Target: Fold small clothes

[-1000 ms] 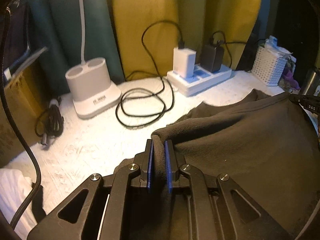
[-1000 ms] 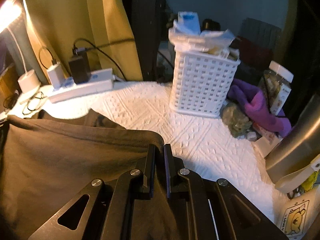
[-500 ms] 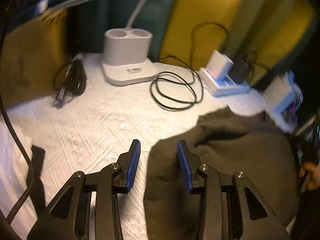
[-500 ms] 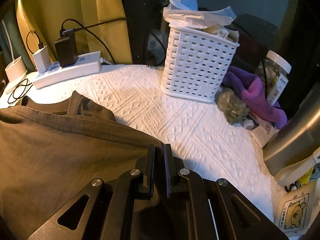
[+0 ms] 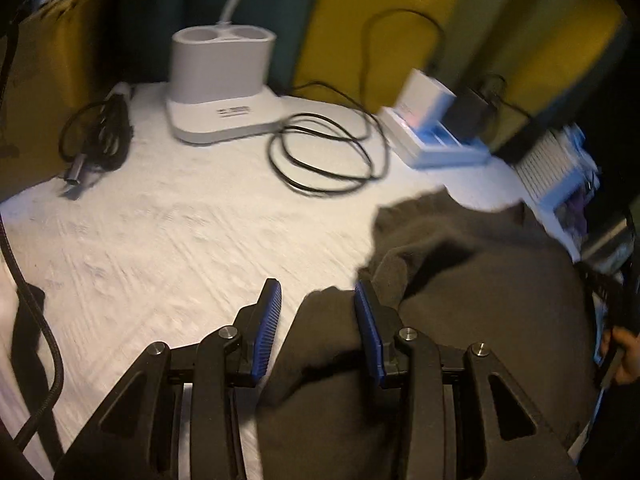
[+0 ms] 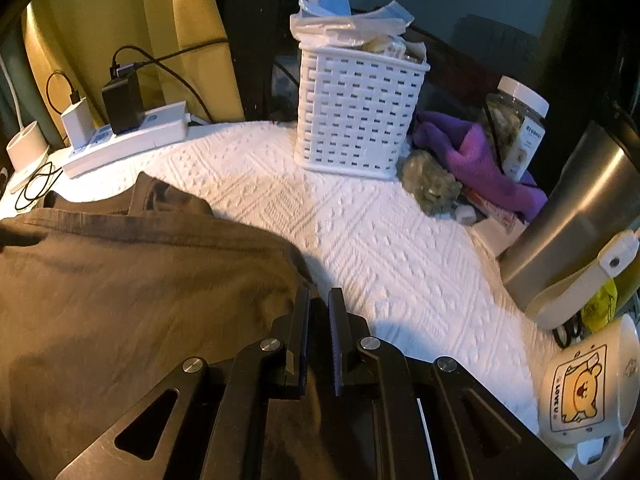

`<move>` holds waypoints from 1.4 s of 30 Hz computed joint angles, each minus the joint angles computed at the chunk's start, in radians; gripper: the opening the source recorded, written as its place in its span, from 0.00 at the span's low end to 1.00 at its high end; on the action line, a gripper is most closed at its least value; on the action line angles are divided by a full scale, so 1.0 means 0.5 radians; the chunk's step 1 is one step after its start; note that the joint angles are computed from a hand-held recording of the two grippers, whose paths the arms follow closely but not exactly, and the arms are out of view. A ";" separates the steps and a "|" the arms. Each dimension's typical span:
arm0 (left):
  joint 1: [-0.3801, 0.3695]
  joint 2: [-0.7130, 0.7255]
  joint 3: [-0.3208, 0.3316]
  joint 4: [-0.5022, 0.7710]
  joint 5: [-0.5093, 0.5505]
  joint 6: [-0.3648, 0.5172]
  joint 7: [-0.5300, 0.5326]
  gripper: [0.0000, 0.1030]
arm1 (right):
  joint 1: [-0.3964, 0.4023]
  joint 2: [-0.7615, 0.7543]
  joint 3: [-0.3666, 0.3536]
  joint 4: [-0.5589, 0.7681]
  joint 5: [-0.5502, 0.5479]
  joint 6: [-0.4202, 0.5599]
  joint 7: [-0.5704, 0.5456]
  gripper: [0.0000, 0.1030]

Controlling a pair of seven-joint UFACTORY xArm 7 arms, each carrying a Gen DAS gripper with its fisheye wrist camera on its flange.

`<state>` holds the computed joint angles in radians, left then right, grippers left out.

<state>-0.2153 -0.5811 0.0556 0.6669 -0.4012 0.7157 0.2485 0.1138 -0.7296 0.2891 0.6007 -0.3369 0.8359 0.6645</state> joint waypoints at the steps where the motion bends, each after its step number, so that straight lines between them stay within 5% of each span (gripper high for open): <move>1: 0.002 -0.034 -0.028 -0.026 0.019 -0.006 -0.012 0.36 | 0.000 0.008 0.001 -0.004 0.001 -0.010 0.005 0.09; 3: 0.003 -0.098 -0.061 -0.073 0.052 -0.038 -0.034 0.36 | 0.014 -0.001 -0.002 -0.016 0.018 0.000 0.009 0.11; 4: -0.002 -0.124 -0.071 -0.088 0.066 -0.039 -0.048 0.36 | 0.020 -0.006 -0.004 -0.023 0.027 0.006 0.012 0.22; 5: -0.009 -0.146 -0.077 -0.099 0.080 -0.034 -0.061 0.36 | 0.023 -0.012 0.000 -0.028 0.031 0.016 0.017 0.51; 7: -0.030 -0.197 -0.085 -0.124 0.109 -0.019 -0.064 0.36 | -0.010 -0.058 0.047 -0.052 -0.017 0.044 0.079 0.83; 12: -0.109 -0.338 -0.129 -0.224 0.170 0.036 -0.053 0.34 | 0.051 -0.159 -0.016 -0.148 0.059 0.001 0.047 0.83; 20: -0.145 -0.491 -0.143 -0.300 0.237 0.006 -0.115 0.11 | 0.040 -0.216 -0.004 -0.202 0.088 -0.047 0.071 0.83; 31: -0.053 -0.665 -0.242 -0.357 0.486 -0.238 -0.259 0.10 | 0.096 -0.455 -0.024 -0.236 0.167 -0.026 -0.061 0.83; 36: -0.050 -0.700 -0.238 -0.362 0.541 -0.244 -0.309 0.10 | 0.126 -0.402 -0.024 -0.242 0.201 0.031 -0.167 0.65; 42: -0.120 -0.809 -0.202 -0.409 0.566 -0.181 -0.252 0.10 | 0.038 -0.400 -0.193 -0.273 0.289 -0.270 -0.205 0.64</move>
